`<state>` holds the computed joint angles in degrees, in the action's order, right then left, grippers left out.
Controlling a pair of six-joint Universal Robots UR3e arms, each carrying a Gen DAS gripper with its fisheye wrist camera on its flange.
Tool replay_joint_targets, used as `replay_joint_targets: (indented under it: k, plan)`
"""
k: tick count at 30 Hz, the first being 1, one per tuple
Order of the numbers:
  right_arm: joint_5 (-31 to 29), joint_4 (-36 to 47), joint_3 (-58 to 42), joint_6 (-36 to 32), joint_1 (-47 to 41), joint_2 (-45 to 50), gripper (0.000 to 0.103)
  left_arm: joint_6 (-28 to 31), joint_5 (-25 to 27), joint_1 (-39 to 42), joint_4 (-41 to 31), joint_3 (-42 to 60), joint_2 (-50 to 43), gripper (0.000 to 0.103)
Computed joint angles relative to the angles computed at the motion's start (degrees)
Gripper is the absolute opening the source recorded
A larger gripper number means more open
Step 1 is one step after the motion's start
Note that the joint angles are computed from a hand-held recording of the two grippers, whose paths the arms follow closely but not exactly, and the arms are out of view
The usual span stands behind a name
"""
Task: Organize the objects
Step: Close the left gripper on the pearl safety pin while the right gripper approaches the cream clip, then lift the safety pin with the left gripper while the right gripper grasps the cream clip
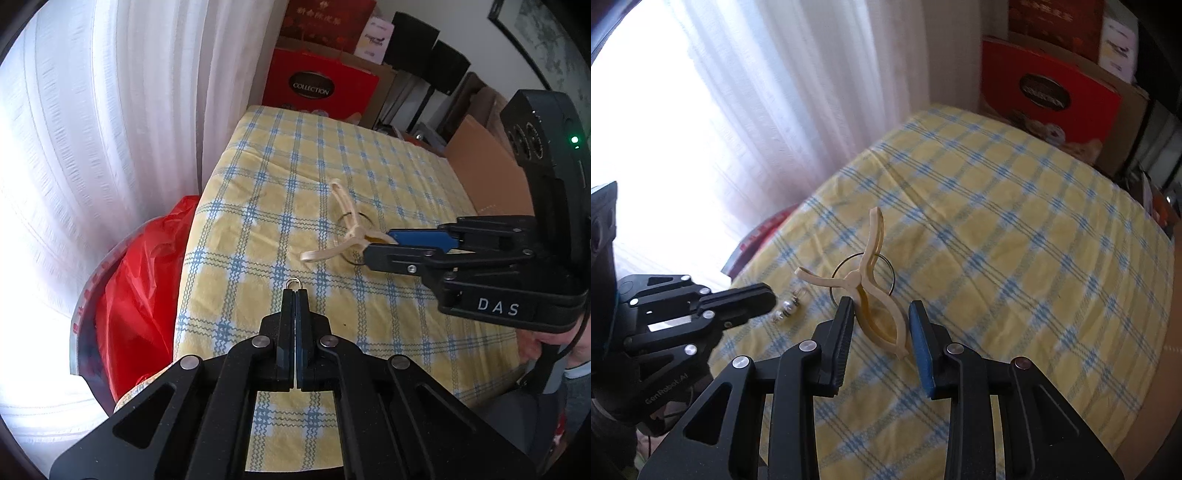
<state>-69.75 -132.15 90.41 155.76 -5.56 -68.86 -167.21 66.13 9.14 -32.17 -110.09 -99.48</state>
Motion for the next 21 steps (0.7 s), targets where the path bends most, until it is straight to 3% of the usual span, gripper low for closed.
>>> replay_joint_targets:
  k: [2,4,6,7,13,14,16,18,19,20,21]
  plan:
    - [-1.2,0.9,0.4,1.6,-0.4,-0.5,0.031,-0.2,1.2,-0.8,0.1,0.1,-0.2,0.002]
    - [-1.1,-0.2,2.0,2.1,-1.1,-1.4,0.031,-0.9,2.7,-1.7,0.9,0.2,-0.8,0.014]
    - [-0.2,-1.5,3.9,1.8,-1.7,-2.4,0.033,-1.5,2.4,-1.8,1.1,0.2,-1.1,0.036]
    - [0.2,-1.9,4.6,1.7,-1.9,-2.8,0.033,-2.0,2.0,-1.7,1.2,0.1,-1.2,0.038]
    - [-1.6,-3.1,5.6,-0.5,-0.5,-3.6,0.039,-3.0,6.3,-4.5,3.6,0.3,-2.3,0.035]
    - [-2.9,-3.1,5.4,-1.1,0.3,-3.3,0.039,-3.1,7.4,-5.1,3.8,0.4,-2.4,0.031]
    - [-5.0,-3.8,4.9,-1.6,1.7,-2.4,0.041,-2.5,8.0,-5.7,4.0,0.6,-2.7,0.011]
    - [-6.7,-5.0,5.3,-2.0,2.8,-2.2,0.041,-2.5,7.5,-5.5,4.1,0.3,-2.6,0.011]
    - [-8.5,-6.1,5.5,-2.3,3.7,-2.1,0.038,-2.5,7.0,-5.1,4.1,0.1,-2.5,0.011]
    - [-9.4,-6.9,5.9,-2.6,4.2,-2.1,0.025,-2.5,6.5,-4.7,4.0,0.0,-2.4,0.011]
    - [-10.0,-7.4,6.2,-2.8,4.7,-2.1,0.025,-2.6,6.0,-4.4,4.0,-0.1,-2.4,0.01]
